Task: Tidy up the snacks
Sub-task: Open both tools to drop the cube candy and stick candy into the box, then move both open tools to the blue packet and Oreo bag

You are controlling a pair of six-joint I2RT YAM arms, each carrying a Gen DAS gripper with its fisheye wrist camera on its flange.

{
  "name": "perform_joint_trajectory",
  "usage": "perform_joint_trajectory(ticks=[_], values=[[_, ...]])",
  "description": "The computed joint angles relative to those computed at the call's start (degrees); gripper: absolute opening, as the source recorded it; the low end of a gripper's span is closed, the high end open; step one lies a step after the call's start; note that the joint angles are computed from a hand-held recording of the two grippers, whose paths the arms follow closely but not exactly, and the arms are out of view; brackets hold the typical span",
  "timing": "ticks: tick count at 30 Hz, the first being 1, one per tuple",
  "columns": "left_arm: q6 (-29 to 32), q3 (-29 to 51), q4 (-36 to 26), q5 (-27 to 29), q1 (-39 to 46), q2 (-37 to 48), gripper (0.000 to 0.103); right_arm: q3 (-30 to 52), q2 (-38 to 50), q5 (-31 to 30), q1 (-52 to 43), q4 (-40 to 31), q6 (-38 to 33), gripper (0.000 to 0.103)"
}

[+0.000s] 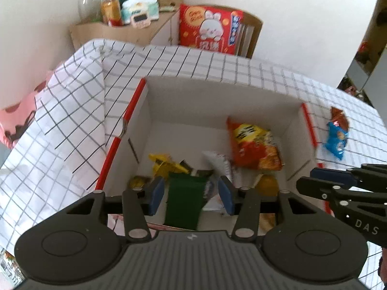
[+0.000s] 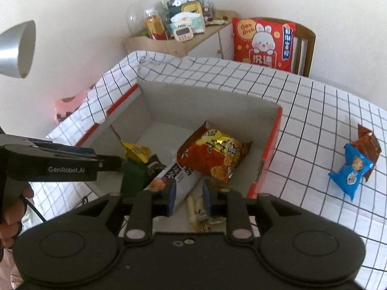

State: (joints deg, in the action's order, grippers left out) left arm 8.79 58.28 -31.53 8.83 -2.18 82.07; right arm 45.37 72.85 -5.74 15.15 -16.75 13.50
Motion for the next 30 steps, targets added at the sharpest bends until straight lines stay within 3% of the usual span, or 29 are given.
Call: perform_joint_trajectory(ticks=[9, 15, 18, 25, 30], values=[[-2.95, -1.94, -0.95, 0.59, -5.67, -9.08, 0.054, -2.86, -11.61, -2.46, -4.41, -4.25, -0.08, 0.033], [-6.61, -2.97, 0.1, -2.19, -13.01, -12.77, 0.055, -4.5, -19.26, -4.93, -10.18, -8.2, -2.2, 0.049], [-8.82, -3.41, 0.7, -3.99, -17.43, -13.7, 0.063, -5.42, -23.0, -6.83, -14.38, -10.27, -4.15, 0.063], [-14.24, -3.66, 3.2, -10.02, -28.87, -12.62, 0.064, -6.55, -28.23, -16.96, -31.34, -16.14, -12.62, 0.079], [-18.26, -3.07, 5.9, -15.39, -36.26, -9.27, 0.07, -6.32, -26.95, -25.39, -45.72, -18.88, -20.12, 0.088]])
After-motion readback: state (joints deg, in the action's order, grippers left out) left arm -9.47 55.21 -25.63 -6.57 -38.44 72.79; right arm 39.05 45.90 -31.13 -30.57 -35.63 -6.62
